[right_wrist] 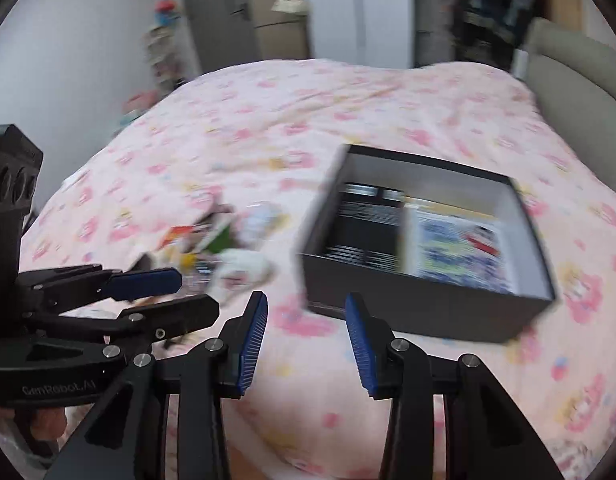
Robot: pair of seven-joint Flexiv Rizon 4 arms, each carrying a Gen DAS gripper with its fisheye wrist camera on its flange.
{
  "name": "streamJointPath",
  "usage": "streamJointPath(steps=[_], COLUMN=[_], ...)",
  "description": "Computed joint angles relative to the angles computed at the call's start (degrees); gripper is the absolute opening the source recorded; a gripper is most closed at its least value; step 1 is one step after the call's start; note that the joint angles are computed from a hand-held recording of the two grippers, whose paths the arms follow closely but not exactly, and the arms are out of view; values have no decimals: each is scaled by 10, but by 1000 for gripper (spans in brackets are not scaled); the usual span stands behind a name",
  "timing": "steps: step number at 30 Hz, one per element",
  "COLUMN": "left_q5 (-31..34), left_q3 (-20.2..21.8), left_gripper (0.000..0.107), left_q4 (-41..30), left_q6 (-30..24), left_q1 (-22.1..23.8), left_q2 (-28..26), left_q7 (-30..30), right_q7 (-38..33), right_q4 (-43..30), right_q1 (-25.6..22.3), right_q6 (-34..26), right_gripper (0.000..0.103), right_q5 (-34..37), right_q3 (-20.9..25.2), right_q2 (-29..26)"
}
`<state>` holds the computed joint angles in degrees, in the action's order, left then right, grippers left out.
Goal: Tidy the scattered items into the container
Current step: 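Open the right gripper and withdraw it from the DAPHNE box, then grasp the brown-and-cream tube from the pile with the right gripper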
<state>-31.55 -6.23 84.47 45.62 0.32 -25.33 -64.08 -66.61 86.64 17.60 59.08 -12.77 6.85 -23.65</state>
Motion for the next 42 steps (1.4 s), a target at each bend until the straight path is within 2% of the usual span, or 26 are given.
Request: streamJointPath(steps=[3, 6, 12, 17, 20, 21, 23, 26, 28, 33, 38, 42], left_q5=[-20, -35, -64, -68, -86, -86, -85, -86, -77, -81, -84, -75], left_q3=[13, 21, 18, 7, -7, -7, -8, -10, -9, -22, -40, -46], left_gripper=[49, 52, 54, 54, 54, 54, 54, 54, 54, 54, 54, 54], left_q4=[15, 18, -5, -41, -48, -49, -51, -42, -37, -28, -45, -71], left_q6=[2, -2, -51, -80, -87, -84, -81, -77, -69, -61, -70, -93], left_q1=[28, 53, 93, 96, 96, 92, 87, 80, 72, 56, 32, 9], left_q2=[5, -1, -35, -70, -81, -83, -87, -82, -77, -68, -85, -116], left_q7=[-4, -14, -48, -74, -80, -84, -94, -97, -97, -70, -48, -61], right_q7=[-54, -101, -83, -80, -93, -92, -114, -119, -113, -116, -100, -90], right_q4=[-80, -180, -281, -396, -432, -430, -406, -349, -287, -137, -17, 31], right_q1=[3, 1, 40, 26, 6, 0, -6, 0, 5, -21, -60, -80], right_q6=[-36, -105, -201, -318, -334, -327, -293, -241, -188, -92, -50, -67], right_gripper=[38, 38, 38, 43, 46, 46, 29, 28, 21, 21, 20, 20], right_q5=[40, 109, 126, 188, 253, 275, 303, 305, 293, 277, 281, 274], right_q3=[38, 78, 48, 67, 91, 96, 102, 84, 69, 68, 64, 57], right_q2=[-53, -115, -196, -277, -307, -310, -302, -266, -228, -132, -51, -28])
